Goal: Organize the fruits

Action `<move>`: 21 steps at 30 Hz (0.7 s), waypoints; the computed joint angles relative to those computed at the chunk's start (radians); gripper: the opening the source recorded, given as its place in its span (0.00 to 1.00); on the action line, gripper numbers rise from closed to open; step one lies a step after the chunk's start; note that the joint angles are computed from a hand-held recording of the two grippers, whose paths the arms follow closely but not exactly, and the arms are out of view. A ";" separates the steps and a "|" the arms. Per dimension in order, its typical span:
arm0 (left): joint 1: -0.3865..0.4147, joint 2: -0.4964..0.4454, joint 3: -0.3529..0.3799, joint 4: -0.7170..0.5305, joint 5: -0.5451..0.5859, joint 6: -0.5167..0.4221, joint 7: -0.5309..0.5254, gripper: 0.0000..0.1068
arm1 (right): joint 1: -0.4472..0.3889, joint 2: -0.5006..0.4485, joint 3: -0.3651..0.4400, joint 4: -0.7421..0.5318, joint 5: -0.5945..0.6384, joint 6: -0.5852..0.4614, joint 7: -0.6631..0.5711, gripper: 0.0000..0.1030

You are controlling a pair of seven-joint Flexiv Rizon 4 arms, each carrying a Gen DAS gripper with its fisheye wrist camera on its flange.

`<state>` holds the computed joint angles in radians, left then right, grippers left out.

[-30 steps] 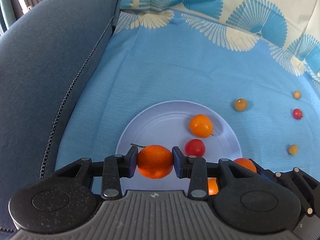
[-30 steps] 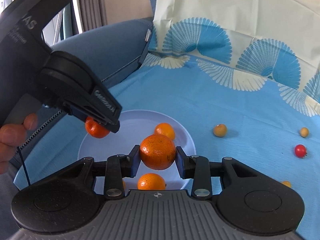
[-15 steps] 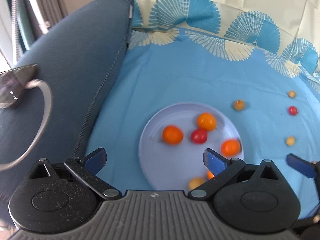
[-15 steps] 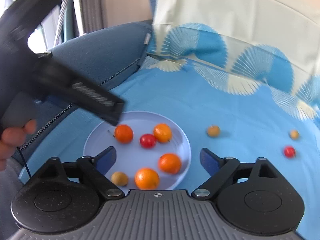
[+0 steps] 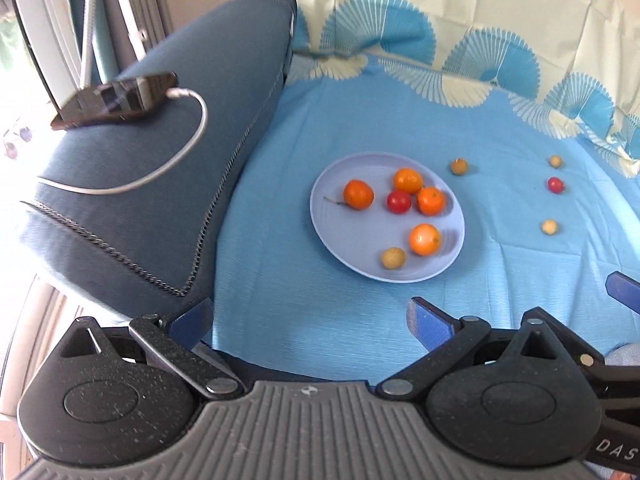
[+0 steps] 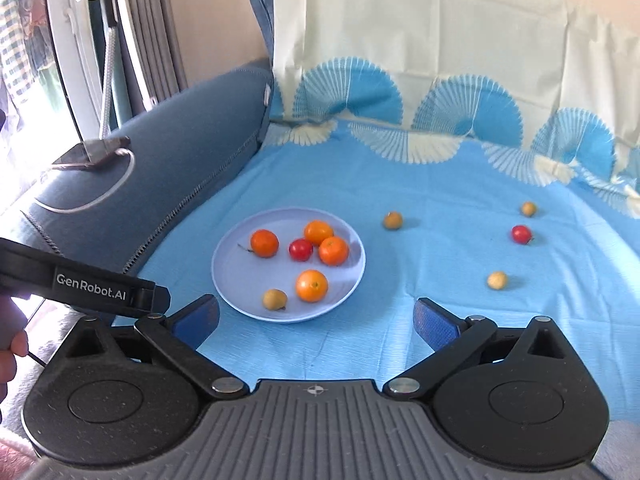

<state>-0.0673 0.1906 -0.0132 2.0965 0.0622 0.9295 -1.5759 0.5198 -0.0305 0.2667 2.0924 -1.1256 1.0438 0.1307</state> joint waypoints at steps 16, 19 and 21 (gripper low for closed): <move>0.000 0.176 -0.033 0.076 0.052 0.034 -0.020 0.96 | 0.003 0.150 0.090 0.059 -0.088 -0.143 0.093 0.99; 0.008 0.190 -0.045 0.079 0.073 0.032 -0.031 0.96 | 0.001 0.159 0.098 0.060 -0.097 -0.152 0.092 0.99; 0.008 0.196 -0.048 0.080 0.077 0.031 -0.032 0.96 | 0.000 0.165 0.102 0.063 -0.103 -0.157 0.094 0.99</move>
